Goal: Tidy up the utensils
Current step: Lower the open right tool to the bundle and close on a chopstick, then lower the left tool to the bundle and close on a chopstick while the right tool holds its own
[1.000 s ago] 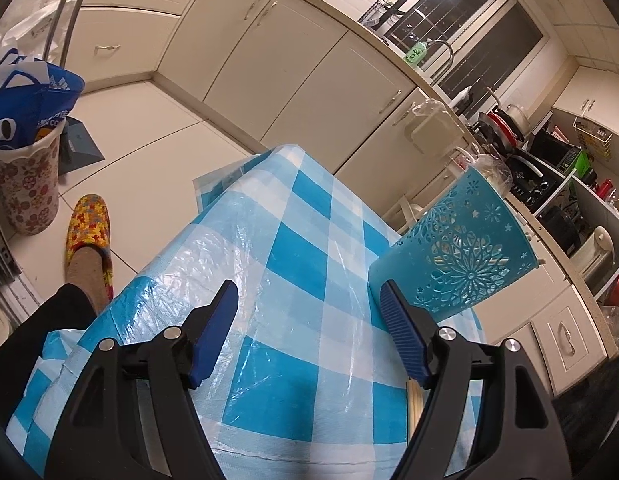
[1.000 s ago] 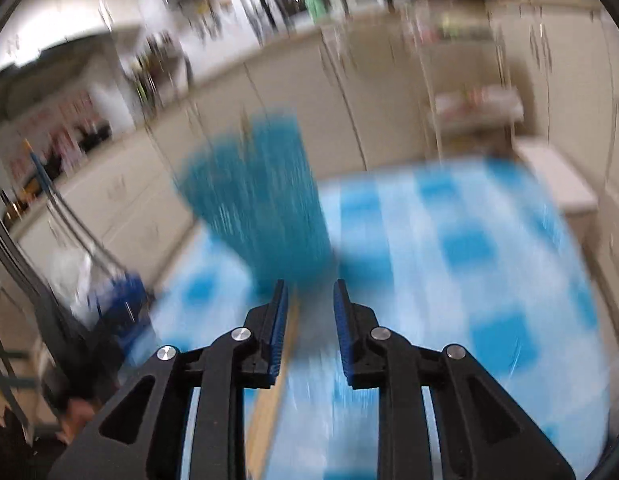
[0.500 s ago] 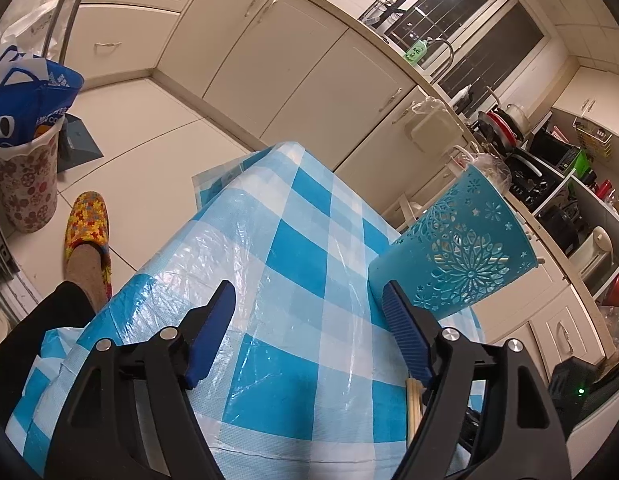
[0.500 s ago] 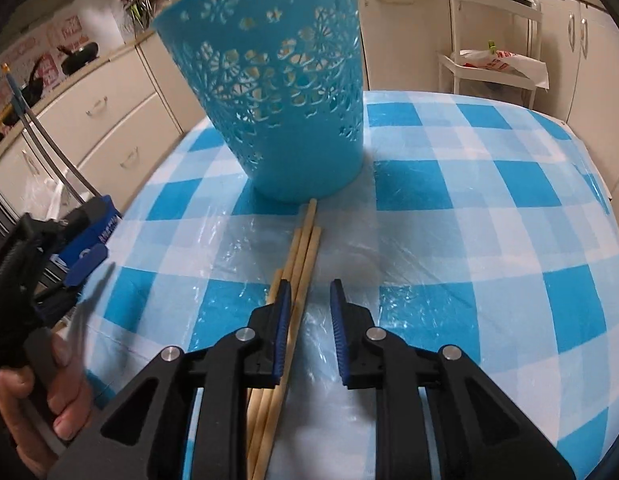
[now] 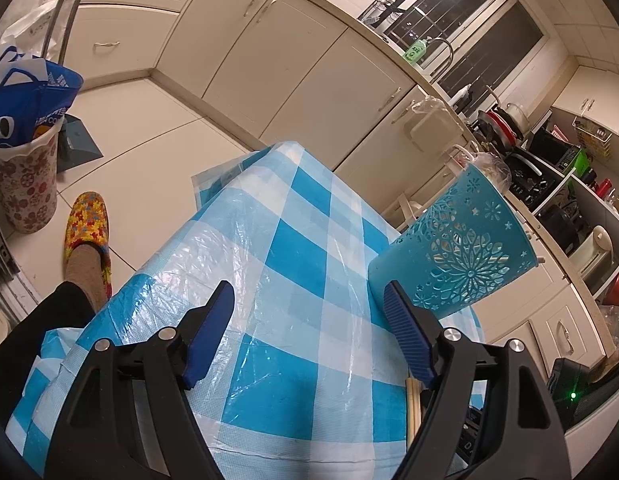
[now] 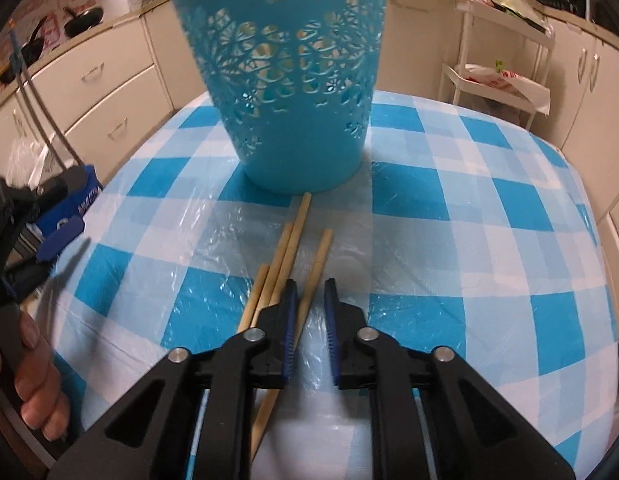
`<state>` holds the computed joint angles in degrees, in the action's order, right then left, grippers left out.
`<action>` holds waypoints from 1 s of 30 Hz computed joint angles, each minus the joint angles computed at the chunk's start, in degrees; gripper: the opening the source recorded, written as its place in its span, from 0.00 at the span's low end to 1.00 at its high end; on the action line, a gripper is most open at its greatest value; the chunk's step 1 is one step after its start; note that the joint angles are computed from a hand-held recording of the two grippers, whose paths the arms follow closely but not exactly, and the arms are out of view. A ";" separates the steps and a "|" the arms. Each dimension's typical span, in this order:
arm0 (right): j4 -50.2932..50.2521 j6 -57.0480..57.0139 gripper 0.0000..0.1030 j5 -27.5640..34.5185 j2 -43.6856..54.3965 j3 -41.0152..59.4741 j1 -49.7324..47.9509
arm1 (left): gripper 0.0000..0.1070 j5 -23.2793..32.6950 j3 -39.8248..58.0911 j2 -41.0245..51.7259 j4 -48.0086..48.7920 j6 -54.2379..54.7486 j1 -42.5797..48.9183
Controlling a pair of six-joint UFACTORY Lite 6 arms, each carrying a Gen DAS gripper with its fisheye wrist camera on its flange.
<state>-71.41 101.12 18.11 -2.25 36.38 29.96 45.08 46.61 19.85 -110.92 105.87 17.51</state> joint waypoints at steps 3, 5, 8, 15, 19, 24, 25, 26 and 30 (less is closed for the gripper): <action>4.02 -4.54 0.08 -0.36 -3.96 -3.29 0.05 | 0.69 -0.52 -0.44 -0.71 -0.16 0.88 -0.27; 6.98 -7.12 0.06 -0.02 -8.98 -7.54 0.18 | 0.69 -2.16 -0.79 -2.07 0.31 1.43 -1.45; 13.36 -12.55 0.06 1.23 -18.24 -14.29 -0.72 | 0.69 -7.29 -3.96 -8.22 2.68 2.89 -5.82; 24.62 -24.68 0.06 -2.43 -33.01 -24.07 -7.05 | 0.69 -16.67 -10.71 -19.13 7.47 3.13 -20.55; 27.13 -27.43 0.06 -4.57 -33.88 -24.80 -8.99 | 0.69 -25.76 -8.90 -18.24 11.38 -1.08 -27.75; 35.88 -36.78 0.06 -7.39 -35.59 -26.11 -12.08 | 0.69 -32.58 -6.79 -15.00 17.08 -6.25 -31.74; 36.75 -37.65 0.06 -7.64 -35.75 -26.24 -12.31 | 0.69 -33.03 -6.51 -14.46 17.76 -6.86 -31.96; 36.89 -37.71 0.06 -7.72 -35.81 -26.29 -12.32 | 0.69 -33.46 -6.29 -13.97 18.84 -7.95 -32.29; 41.79 -42.67 0.06 -8.72 -36.36 -26.77 -13.41 | 0.69 -36.17 -5.89 -12.82 15.67 -4.73 -34.47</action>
<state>-29.62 58.45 9.39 -38.62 9.61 16.55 8.92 40.73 7.03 -95.26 101.14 -16.96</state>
